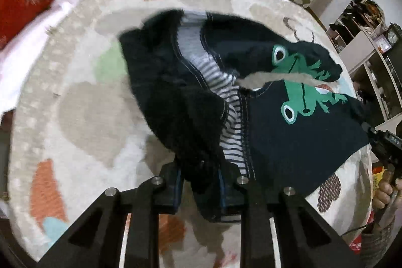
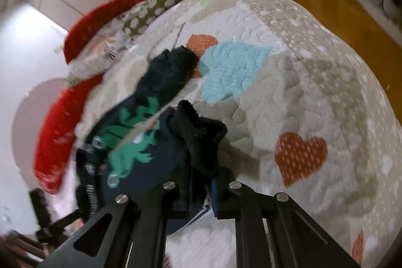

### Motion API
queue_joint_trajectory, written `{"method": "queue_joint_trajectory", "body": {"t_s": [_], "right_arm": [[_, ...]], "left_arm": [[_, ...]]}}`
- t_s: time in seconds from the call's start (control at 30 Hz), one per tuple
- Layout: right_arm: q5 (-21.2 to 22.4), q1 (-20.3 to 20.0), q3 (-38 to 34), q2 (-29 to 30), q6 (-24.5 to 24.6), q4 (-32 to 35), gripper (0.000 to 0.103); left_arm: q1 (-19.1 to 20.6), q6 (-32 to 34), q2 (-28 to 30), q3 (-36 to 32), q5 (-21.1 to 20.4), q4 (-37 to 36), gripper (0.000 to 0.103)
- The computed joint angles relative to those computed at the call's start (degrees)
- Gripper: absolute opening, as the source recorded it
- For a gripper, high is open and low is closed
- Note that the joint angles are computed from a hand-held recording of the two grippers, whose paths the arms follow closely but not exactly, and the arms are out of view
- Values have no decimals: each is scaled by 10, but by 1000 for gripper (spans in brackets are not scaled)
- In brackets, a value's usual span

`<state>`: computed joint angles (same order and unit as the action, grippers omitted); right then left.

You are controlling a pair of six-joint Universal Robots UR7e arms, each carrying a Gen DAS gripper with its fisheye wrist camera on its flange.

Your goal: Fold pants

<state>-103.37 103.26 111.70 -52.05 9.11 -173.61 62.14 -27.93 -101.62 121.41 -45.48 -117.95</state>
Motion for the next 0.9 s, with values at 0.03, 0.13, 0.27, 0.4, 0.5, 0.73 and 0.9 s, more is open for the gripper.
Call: {"method": "queue_joint_trajectory", "body": {"t_s": [0.03,0.13,0.27,0.4,0.5,0.73,0.9], "right_arm": [[11,-2,9,-10,5,-2,12],[46,-12,45,-44,17,-8,12],[6,-13,68,-50,16,-11,20],[-1,-27,83,-63,29,-16,33],[-41,-12,82,-73,28,-52,44],[-79,30,-43,-5,-7,-7,48],[-105,46,-202,112,-5,119,55]], "left_arm": [[-3,-3,-11,-2,0,14,21],[-4,-18,-33,4,8,42,27],[23,-31,-11,8,-12,1,32],[4,-32,-48,47,0,-40,45],[-31,-38,-89,81,40,-63,67],[-74,-55,-141,121,84,-77,78],[-50,-35,-137,129,60,-102,78]]}}
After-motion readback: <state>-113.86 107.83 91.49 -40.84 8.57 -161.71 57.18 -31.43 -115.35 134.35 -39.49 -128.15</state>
